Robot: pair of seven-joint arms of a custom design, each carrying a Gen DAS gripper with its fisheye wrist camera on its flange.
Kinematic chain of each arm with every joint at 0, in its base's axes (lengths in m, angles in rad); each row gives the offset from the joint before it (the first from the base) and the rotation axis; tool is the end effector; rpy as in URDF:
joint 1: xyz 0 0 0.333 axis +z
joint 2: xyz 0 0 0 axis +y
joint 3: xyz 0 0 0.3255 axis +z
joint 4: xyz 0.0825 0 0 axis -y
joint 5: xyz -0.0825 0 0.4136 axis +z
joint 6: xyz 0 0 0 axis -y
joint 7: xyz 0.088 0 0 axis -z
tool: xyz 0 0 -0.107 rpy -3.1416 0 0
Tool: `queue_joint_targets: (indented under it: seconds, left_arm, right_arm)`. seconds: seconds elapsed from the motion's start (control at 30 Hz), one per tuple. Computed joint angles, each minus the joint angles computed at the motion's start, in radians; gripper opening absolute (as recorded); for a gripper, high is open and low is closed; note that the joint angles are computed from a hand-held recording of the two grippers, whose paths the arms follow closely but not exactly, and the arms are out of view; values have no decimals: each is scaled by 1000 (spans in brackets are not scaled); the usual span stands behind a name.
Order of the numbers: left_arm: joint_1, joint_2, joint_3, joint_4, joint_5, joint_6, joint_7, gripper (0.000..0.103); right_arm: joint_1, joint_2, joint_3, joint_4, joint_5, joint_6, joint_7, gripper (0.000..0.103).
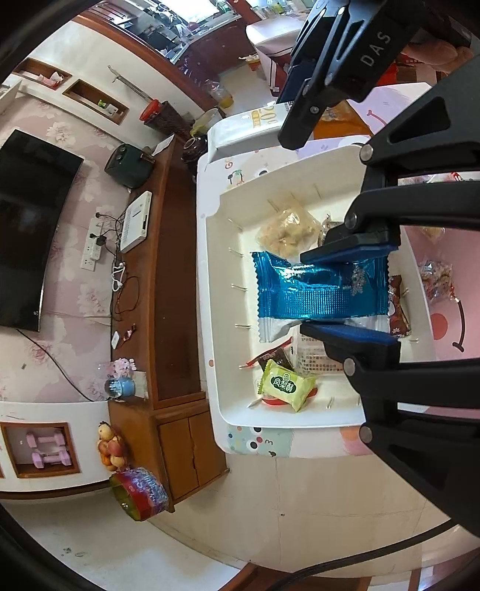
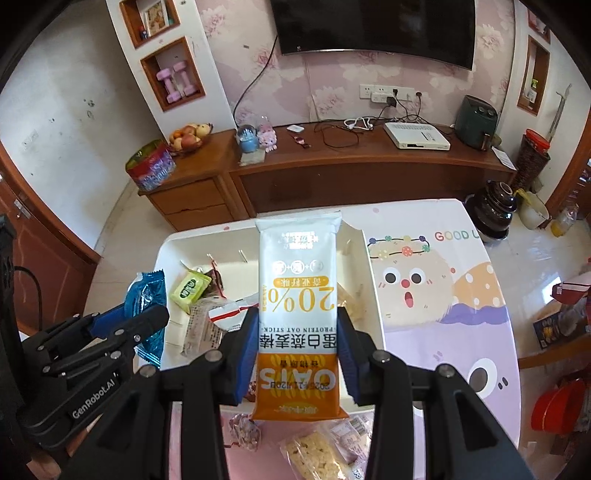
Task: Organize snacks
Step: 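Carry both snacks over the white tray and release them inside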
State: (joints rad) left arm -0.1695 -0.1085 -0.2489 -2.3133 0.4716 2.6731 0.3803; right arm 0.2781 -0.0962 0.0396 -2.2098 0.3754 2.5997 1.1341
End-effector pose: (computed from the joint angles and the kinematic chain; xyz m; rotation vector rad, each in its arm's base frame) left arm 0.5000 -0.2392 0.4263 -2.2855 1.5256 -0.6419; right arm 0.5481 0.1729 0.4672 -2.2362 1.3568 -0.2463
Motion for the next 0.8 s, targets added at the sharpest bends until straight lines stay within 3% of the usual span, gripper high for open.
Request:
queue_joint_targets:
  seconds: [0.1,0.13,0.17,0.23,0.43,0.8]
  left_arm:
    - [2,15,8,1,-14,-3,17,35]
    - [2,20,9,2,-17,-9,18,46]
    - [2,24,10,4,-19,-17,17,68]
    - [5,21,11,-3,-5,-24,-11,83]
    - [8,-1,15,-38,-28,-14,-23,83]
    - [17,-118,-39,-102,19,-60,-150,83]
  right_arm:
    - [1,14,13,0,-50,13,47,40]
    - [2,19,14,0,-56,18,53,41]
    - [3,23,16,0,-64,23,60,42]
    - [2,35,22,1,-107,35,98,42]
    - [1,54,24,6,-156,4,148,48]
    - [16,-41,5,-65,-53,-23,52,49]
